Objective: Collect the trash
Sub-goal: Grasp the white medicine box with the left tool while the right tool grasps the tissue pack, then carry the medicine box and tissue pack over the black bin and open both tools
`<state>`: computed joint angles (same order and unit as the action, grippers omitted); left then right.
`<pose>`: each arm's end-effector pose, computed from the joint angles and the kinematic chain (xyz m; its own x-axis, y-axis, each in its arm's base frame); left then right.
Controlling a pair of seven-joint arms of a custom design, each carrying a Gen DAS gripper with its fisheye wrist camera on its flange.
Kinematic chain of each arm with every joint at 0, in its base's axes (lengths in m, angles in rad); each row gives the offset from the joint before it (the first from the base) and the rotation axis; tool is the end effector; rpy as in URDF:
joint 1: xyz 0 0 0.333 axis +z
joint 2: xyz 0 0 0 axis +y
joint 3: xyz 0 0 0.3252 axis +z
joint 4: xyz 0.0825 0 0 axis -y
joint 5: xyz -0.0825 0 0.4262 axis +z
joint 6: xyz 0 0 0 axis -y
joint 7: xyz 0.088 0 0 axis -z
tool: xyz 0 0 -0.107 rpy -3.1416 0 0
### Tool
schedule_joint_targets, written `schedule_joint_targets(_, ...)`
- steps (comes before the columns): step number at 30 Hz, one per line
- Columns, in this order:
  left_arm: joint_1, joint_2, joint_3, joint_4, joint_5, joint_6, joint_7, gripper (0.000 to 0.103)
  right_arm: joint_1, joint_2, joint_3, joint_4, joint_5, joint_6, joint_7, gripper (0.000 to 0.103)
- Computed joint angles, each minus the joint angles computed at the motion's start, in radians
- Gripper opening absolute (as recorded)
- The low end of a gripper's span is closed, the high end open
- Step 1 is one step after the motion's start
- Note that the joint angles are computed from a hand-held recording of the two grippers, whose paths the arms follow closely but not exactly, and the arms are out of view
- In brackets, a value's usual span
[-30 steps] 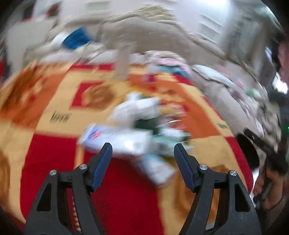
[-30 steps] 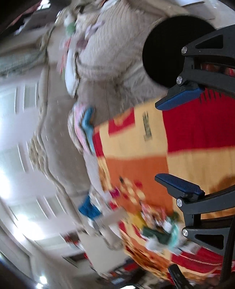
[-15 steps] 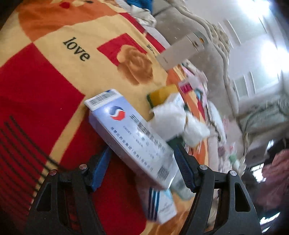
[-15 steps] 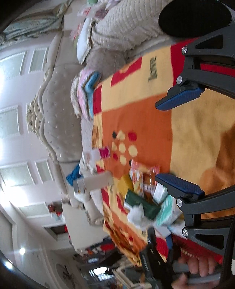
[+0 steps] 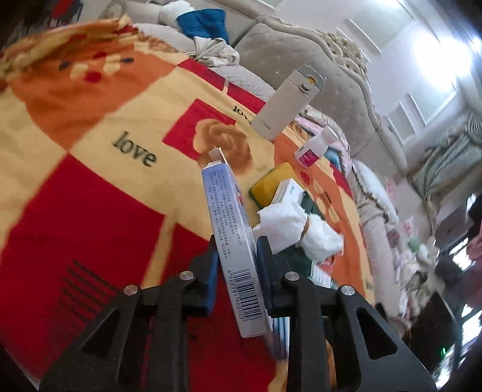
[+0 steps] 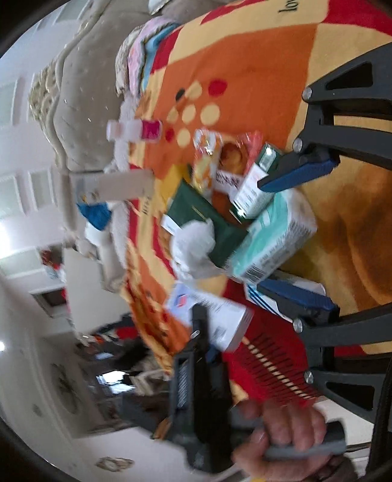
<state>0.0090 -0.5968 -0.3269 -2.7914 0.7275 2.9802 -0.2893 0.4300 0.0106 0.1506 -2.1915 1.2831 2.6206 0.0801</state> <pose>0.3791 -0.1677 0.4185 0.5049 -0.6768 0.5358 -0.4286 -0.7354 -0.5249 0.5079 0.3066 0.3971 0.8851 -0.4377 -0.1580 -0.3902 -0.5132 -0.7644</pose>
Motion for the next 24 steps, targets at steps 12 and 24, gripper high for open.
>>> schedule_joint_targets(12,-0.28,0.038,0.102,0.038,-0.208,-0.304,0.426,0.022,-0.034,0.032,-0.01,0.031,-0.044,-0.088,0.121,0.023)
schedule_joint_targets(24,-0.255,-0.025,0.032,0.016,-0.158,-0.373,0.28,0.015,-0.093,-0.087,-0.075,-0.057,0.074,-0.277,0.108,0.018)
